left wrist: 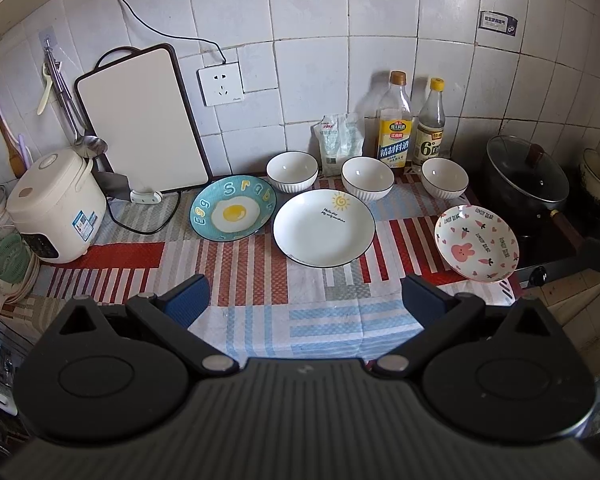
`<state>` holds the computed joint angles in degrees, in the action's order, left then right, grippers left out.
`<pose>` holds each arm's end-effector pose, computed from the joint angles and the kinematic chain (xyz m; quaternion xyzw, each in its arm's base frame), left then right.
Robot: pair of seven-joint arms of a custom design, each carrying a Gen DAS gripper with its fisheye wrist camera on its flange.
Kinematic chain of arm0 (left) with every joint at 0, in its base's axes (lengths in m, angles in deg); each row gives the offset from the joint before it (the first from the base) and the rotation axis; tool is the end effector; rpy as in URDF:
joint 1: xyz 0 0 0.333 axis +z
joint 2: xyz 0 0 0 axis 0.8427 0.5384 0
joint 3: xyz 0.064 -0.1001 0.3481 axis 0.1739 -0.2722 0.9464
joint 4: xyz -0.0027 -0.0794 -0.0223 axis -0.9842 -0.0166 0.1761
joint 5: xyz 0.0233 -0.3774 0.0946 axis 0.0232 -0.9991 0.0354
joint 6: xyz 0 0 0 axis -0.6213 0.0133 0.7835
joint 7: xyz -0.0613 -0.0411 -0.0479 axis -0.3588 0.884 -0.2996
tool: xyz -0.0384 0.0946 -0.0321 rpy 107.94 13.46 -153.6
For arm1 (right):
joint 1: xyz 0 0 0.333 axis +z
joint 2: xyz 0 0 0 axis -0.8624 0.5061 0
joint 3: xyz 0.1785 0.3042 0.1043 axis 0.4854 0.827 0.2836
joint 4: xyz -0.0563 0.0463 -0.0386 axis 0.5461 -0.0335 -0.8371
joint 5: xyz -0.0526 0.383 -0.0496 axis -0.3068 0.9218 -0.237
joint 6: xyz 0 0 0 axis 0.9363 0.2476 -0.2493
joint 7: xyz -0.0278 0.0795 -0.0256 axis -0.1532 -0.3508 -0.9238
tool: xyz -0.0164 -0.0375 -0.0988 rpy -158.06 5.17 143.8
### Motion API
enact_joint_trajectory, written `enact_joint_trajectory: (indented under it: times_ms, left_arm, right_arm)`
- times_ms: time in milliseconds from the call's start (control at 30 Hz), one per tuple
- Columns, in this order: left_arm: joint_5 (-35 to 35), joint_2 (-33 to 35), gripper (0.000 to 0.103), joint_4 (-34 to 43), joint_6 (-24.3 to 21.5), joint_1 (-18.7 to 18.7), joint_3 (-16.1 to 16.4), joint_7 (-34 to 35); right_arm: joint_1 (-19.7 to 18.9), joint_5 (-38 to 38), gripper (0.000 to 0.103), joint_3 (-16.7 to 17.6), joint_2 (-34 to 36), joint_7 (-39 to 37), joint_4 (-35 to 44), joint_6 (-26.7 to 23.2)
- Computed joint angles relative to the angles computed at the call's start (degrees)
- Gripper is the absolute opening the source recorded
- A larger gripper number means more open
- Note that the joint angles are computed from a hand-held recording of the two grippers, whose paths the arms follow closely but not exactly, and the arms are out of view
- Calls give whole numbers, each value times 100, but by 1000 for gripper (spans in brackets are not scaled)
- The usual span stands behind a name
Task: Organize plates and bowls
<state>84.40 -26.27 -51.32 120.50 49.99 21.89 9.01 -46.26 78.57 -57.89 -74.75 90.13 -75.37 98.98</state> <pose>0.5093 -0.1859 0.5634 -0.7181 0.5874 -0.2091 0.3091 0.5369 0.0995 0.5119 -0.7146 0.5338 -0.2964 0.3414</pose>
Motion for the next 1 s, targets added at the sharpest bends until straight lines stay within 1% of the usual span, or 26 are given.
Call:
enact_joint_trajectory:
  times_ms: [33, 100, 233, 300, 400, 467, 567, 633, 733, 833, 1000]
  left_arm:
    - [2, -7, 103, -7, -1, -1, -2, -2]
    - [8, -15, 103, -13, -19, -3, -11, -34]
    - [-9, -56, 103, -54, -27, -8, -10, -46]
    - [-13, -63, 103, -62, -30, -6, -14, -74]
    - [-106, -74, 103, -83, -17, -22, -3, -4]
    - [-89, -95, 103, -100, -62, -24, -21, -33]
    - [-99, -116, 103, -110, -83, -28, -28, -57]
    - [-69, -126, 103, -117, -83, -27, -38, -100]
    - [-35, -151, 103, -126, -128, -36, -55, -143]
    - [-48, -165, 103, -125, -161, -46, -57, -143]
    - [-49, -180, 103, -140, -160, -44, -51, -153]
  right_arm:
    - [-34, -114, 103, 21, -3, 97, -10, 2]
    - [-25, -106, 103, 12, -20, 78, -29, 14]
    - [61, 158, 103, -42, -26, -192, 1, 3]
    - [23, 74, 103, -7, -27, -106, -15, 26]
    - [106, 310, 103, -53, -26, -353, 7, 15]
    - [92, 290, 103, -36, -30, -339, 5, 25]
    - [269, 825, 103, -128, -46, -852, 61, 30]
    - [435, 1446, 103, -216, -53, -1470, 141, 0]
    - [495, 2050, 103, -222, -52, -2090, 226, -28]
    - [447, 2309, 103, -167, -40, -2325, 265, -44]
    - [368, 2480, 103, -102, -37, -2487, 299, -93]
